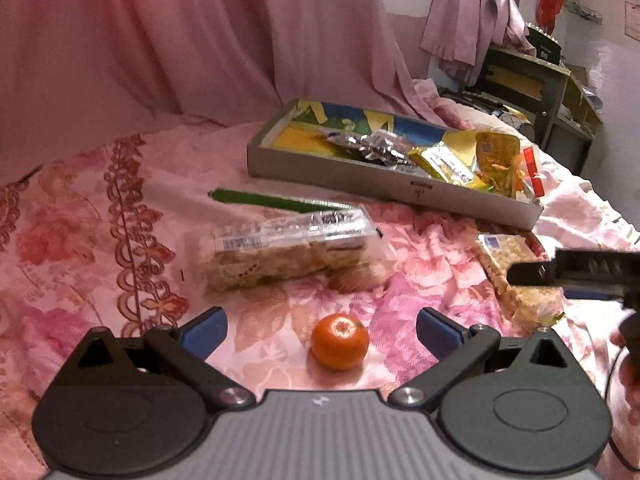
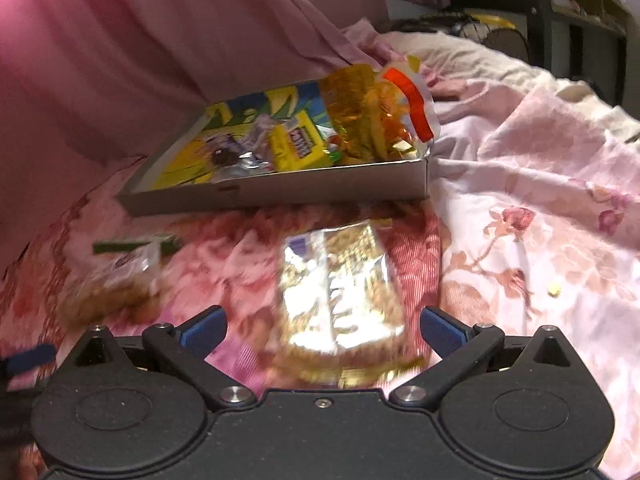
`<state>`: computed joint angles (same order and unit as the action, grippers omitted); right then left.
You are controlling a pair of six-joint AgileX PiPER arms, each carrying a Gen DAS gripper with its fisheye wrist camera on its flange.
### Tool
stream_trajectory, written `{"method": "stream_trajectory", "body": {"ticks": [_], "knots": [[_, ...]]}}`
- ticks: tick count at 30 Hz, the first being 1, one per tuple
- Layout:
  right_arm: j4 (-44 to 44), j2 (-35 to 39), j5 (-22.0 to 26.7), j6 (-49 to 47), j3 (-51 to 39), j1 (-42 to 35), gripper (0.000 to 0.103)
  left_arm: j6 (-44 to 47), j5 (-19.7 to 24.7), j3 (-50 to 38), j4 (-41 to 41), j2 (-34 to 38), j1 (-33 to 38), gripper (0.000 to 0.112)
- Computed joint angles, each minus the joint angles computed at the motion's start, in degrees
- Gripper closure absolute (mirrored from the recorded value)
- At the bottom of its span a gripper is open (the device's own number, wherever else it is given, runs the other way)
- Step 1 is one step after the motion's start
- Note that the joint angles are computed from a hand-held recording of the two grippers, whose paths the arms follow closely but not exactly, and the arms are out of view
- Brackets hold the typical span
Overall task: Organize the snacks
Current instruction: 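Grasp the granola bar bag with the right gripper while the left grasps the mandarin orange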
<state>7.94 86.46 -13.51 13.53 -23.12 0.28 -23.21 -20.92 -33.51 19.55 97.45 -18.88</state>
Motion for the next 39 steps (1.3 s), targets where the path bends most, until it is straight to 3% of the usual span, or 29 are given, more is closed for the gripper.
{"method": "stream_trajectory", "body": {"ticks": [3, 6, 9, 12, 18, 22, 27, 30, 39], "knots": [[-10.6, 4.9, -1.3, 10.7, -2.6, -3.2, 0.001, -5.2, 0.2, -0.9, 5.7, 1.8, 1.4, 0.010], [-9.2, 7.6, -2.9, 9.8, -3.6, -3.5, 0.001, -8.8, -0.5, -1.1, 9.7, 2.9, 2.6, 0.010], [2.4, 8.3, -3.2, -2.4, -4.0, -0.3, 0.001, -4.6, -2.6, 0.0, 6.6, 3.5, 2.6, 0.010], [15.4, 9.2, -4.4, -16.2, -4.1, 3.7, 0.001, 3.6, -3.9, 1.2, -2.3, 3.5, 0.8, 0.010], [32.0, 10.1, -8.0, -34.1, -4.0, 10.7, 0.005, 6.2, -4.1, 1.4, -4.8, 3.4, 0.2, 0.010], [33.1, 10.1, -9.8, -34.8, -3.4, 12.1, 0.012, 3.9, -4.9, 1.7, -3.2, 3.5, 1.2, 0.012], [32.4, 10.1, -11.1, -33.9, -2.9, 12.6, 0.026, 1.9, -6.6, 2.2, -0.3, 3.5, 2.0, 0.023], [26.6, 9.7, -10.5, -29.6, -2.5, 12.4, 0.026, 2.4, -7.5, 2.5, 0.7, 3.5, 2.0, 0.030], [25.2, 8.9, -11.5, -34.2, -1.5, 18.8, 0.027, 0.6, -11.2, 3.4, 4.4, 4.6, 3.5, 0.048]]}}
